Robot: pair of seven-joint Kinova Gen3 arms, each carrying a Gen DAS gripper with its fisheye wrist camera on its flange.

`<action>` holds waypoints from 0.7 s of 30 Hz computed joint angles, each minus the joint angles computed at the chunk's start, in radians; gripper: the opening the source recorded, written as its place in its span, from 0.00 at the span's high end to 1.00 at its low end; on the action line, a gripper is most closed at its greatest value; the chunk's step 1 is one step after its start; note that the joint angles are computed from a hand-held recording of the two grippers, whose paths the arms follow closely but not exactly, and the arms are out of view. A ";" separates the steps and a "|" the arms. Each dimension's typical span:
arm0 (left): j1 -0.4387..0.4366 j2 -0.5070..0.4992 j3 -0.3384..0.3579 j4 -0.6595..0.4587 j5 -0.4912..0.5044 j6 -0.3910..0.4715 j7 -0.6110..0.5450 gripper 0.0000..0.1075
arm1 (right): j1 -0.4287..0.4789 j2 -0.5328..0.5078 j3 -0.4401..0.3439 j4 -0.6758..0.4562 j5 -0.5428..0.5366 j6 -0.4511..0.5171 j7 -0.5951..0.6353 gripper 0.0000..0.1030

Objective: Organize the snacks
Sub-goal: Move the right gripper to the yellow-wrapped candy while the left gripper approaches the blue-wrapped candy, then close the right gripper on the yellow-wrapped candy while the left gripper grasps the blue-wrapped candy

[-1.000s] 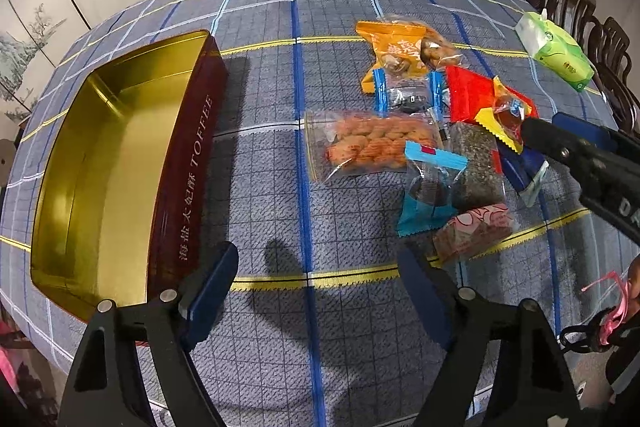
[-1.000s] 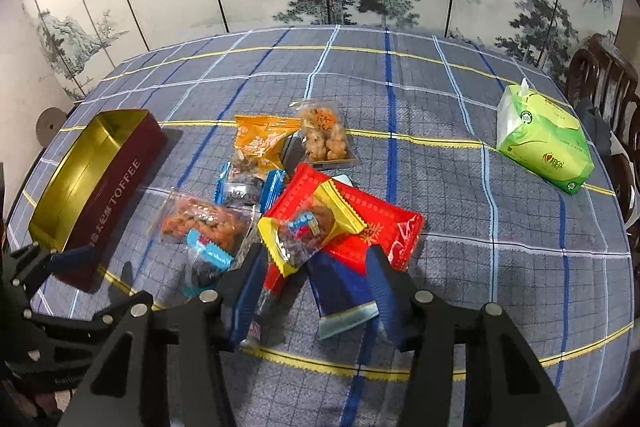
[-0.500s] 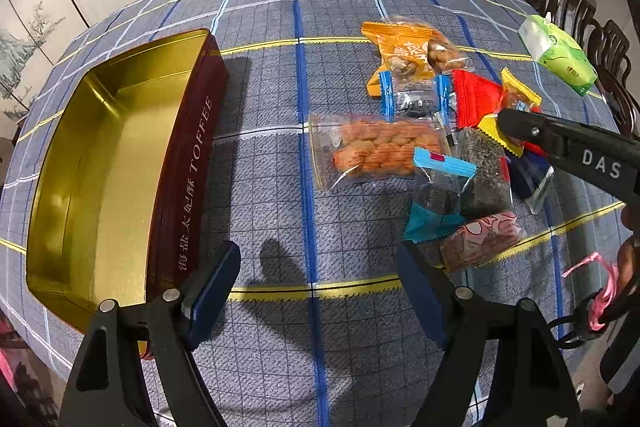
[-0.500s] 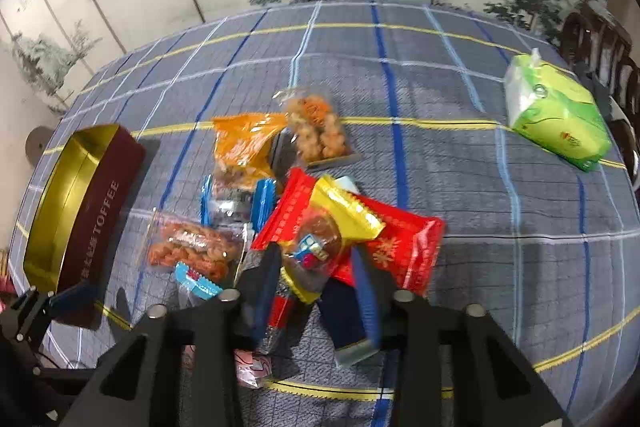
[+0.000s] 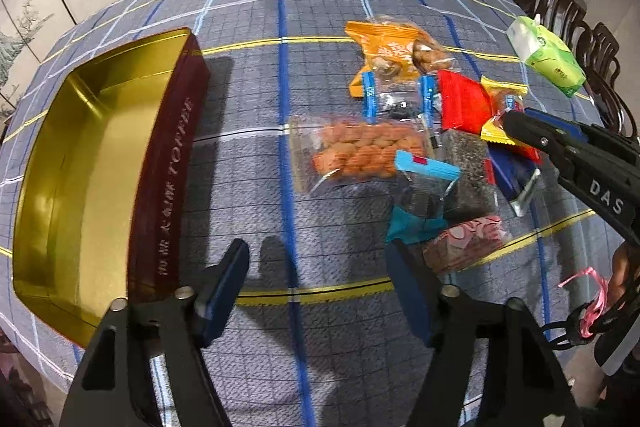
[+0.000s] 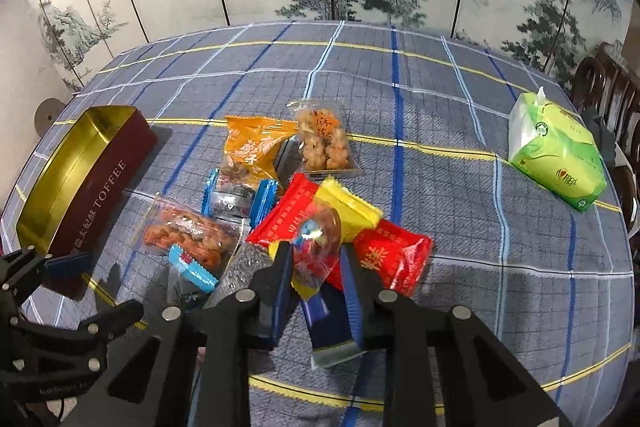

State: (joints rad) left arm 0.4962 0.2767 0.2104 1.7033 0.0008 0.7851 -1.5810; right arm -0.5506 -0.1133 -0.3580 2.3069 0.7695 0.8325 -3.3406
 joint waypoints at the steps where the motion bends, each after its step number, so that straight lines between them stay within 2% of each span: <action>1: -0.006 0.006 0.005 -0.008 0.013 0.010 -0.009 0.44 | -0.003 -0.008 -0.006 0.007 0.005 0.001 -0.005 0.80; 2: -0.010 0.011 0.008 -0.014 0.024 0.015 -0.016 0.44 | -0.005 -0.013 -0.010 0.011 0.007 0.003 -0.006 0.83; 3: -0.011 0.012 0.008 -0.017 0.029 0.017 -0.018 0.44 | -0.007 -0.020 -0.015 0.018 0.007 0.002 -0.007 0.92; 4: -0.012 0.015 0.010 -0.020 0.035 0.018 -0.023 0.46 | -0.007 -0.027 -0.017 0.025 0.009 -0.005 -0.011 0.95; 7: -0.006 0.023 0.013 -0.033 0.042 0.024 -0.032 0.48 | -0.003 -0.035 -0.023 0.038 0.001 -0.025 0.003 0.95; 11: -0.003 0.034 0.011 -0.049 0.055 0.042 -0.036 0.48 | 0.032 -0.049 0.000 0.060 -0.034 -0.113 0.021 0.95; 14: 0.005 0.031 0.004 -0.048 0.041 0.040 -0.026 0.48 | 0.056 -0.062 -0.016 0.068 -0.033 -0.135 -0.010 0.88; 16: 0.005 0.030 0.003 -0.047 0.039 0.038 -0.025 0.47 | 0.074 -0.080 -0.014 0.071 -0.058 -0.158 -0.014 0.76; 18: 0.004 0.031 0.004 -0.049 0.039 0.038 -0.024 0.48 | 0.097 -0.096 -0.022 0.074 -0.073 -0.176 -0.023 0.71; 21: 0.004 0.032 0.005 -0.050 0.038 0.038 -0.029 0.47 | 0.127 -0.087 -0.030 0.050 -0.108 -0.149 -0.021 0.64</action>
State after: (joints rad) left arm 0.5003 0.3087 0.2158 1.6529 0.0385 0.8228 -1.6105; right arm -0.4240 -0.2006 -0.3881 2.3567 0.6612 0.6831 -3.3612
